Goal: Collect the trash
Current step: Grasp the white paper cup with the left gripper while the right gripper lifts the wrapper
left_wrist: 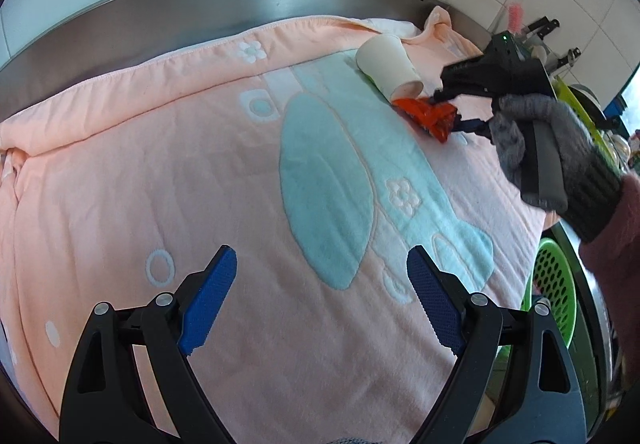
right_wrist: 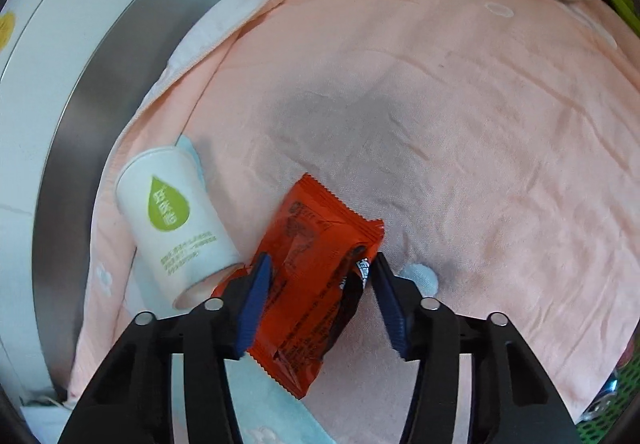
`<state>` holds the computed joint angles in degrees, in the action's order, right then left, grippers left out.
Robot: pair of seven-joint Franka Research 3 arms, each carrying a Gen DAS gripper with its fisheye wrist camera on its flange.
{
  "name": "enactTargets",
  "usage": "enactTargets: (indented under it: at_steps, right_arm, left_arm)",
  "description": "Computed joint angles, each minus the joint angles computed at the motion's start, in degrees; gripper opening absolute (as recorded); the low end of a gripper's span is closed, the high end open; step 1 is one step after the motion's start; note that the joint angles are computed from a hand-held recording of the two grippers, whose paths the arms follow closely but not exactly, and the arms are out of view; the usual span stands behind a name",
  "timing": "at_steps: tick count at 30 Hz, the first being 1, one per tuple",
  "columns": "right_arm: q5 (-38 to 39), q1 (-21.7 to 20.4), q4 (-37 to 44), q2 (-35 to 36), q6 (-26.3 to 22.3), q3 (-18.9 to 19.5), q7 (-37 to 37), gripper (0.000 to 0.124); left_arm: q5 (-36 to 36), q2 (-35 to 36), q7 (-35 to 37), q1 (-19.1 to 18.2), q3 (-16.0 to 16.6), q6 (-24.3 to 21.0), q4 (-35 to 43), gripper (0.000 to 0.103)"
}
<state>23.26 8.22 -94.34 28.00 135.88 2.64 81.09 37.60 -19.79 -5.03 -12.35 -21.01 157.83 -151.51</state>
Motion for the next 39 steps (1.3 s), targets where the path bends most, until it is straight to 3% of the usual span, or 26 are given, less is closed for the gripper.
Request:
enactTargets:
  at_steps: [5,10,16,22,28,33,39]
  right_arm:
    - [3.33,-2.45,-3.04,-2.4,1.34,1.19,-8.15,0.029]
    - [7.03,-4.72,-7.91,-6.53,2.92,1.39,-17.27,0.026]
    - [12.51,-7.35,-13.25,-11.67,0.99,0.48,-28.99,0.026]
    - [15.74,-8.49,-19.38,-17.43,0.2,-1.54,-41.03,0.026]
    - [18.78,-9.61,-23.46,-21.52,-2.43,-4.04,-48.53,0.026]
    - [19.54,-10.55,-26.12,-24.24,-3.86,-5.89,-53.25,0.026]
    - [19.43,-12.16,-27.14,-25.36,-5.15,-7.92,-56.32,0.026]
  left_arm:
    - [1.17,1.95,1.65,1.51,1.03,-1.09,3.84,0.086]
    - [4.27,7.13,1.6,3.52,1.98,-3.13,11.04,0.086]
    - [7.69,17.11,2.23,2.86,4.86,-5.2,22.3,0.086]
    - [4.26,28.39,6.86,0.22,9.08,-5.68,33.82,0.086]
    - [0.09,36.93,9.83,-1.21,12.5,-6.44,42.98,0.086]
    - [-3.65,41.78,14.57,-1.6,13.7,-5.9,47.95,0.085]
    - [-7.14,46.61,19.75,-2.7,14.47,-10.42,54.3,0.079]
